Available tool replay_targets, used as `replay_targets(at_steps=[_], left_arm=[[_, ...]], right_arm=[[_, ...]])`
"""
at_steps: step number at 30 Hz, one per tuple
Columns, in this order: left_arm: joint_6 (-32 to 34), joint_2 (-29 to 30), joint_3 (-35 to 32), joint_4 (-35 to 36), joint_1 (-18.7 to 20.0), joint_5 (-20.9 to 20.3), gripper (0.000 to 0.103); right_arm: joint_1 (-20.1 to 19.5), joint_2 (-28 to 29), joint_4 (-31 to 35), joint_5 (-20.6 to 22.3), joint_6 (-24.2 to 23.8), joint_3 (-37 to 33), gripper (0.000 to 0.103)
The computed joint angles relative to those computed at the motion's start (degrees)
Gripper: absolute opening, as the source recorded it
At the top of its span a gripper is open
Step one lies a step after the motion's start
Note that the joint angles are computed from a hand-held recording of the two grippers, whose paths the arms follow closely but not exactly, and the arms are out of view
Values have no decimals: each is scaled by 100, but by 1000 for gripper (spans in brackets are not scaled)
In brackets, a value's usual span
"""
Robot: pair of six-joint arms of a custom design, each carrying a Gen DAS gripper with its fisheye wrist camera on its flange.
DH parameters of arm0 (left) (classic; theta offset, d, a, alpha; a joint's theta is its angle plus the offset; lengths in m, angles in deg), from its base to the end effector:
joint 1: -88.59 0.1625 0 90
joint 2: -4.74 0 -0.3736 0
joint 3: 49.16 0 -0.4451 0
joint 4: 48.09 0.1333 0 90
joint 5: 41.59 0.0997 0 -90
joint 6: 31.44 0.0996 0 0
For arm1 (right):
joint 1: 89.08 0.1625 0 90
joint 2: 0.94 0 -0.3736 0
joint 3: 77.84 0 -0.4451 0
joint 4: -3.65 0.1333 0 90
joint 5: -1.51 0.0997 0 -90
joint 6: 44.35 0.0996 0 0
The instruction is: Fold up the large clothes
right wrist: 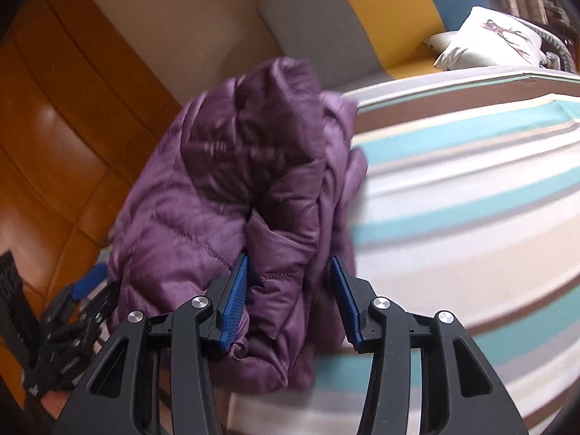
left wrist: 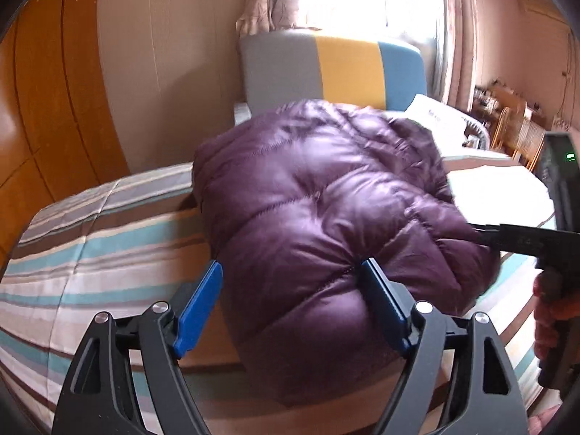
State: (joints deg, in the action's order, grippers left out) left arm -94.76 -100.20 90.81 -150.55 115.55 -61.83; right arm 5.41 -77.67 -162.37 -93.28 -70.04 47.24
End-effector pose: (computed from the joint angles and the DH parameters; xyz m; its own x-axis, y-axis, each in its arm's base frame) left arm -0.2065 -0.3594 0.1979 -0.6617 -0.1623 -0.7320 0.5162 0.6094 -0.6018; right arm 0.1650 -0.5046 0.1519 -0.8679 -0.4182 0.2680 -0.4945 0.7786 -0.3864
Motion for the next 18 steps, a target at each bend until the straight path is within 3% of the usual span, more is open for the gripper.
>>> replay_targets(at_steps=[4, 8, 10, 13, 15, 18], left_arm=[[-128, -473, 242, 41, 72, -341, 82], [219, -555, 424, -780, 287, -581, 87], [95, -478, 373, -828, 343, -615, 87], [-681, -409, 223, -41, 160, -477, 90], [-1282, -402, 156, 630, -35, -387, 94], [-1872, -244, 21, 1174, -234, -464, 98]], right_arm=[[115, 125, -477, -421, -310, 220, 46], [235, 589, -1306, -895, -701, 176, 46], [269, 670, -1321, -982, -572, 105, 46], [235, 388, -1036, -749, -74, 206, 46], [71, 80, -992, -328, 80, 397, 46], [-33, -306, -1010, -66, 125, 671, 46]])
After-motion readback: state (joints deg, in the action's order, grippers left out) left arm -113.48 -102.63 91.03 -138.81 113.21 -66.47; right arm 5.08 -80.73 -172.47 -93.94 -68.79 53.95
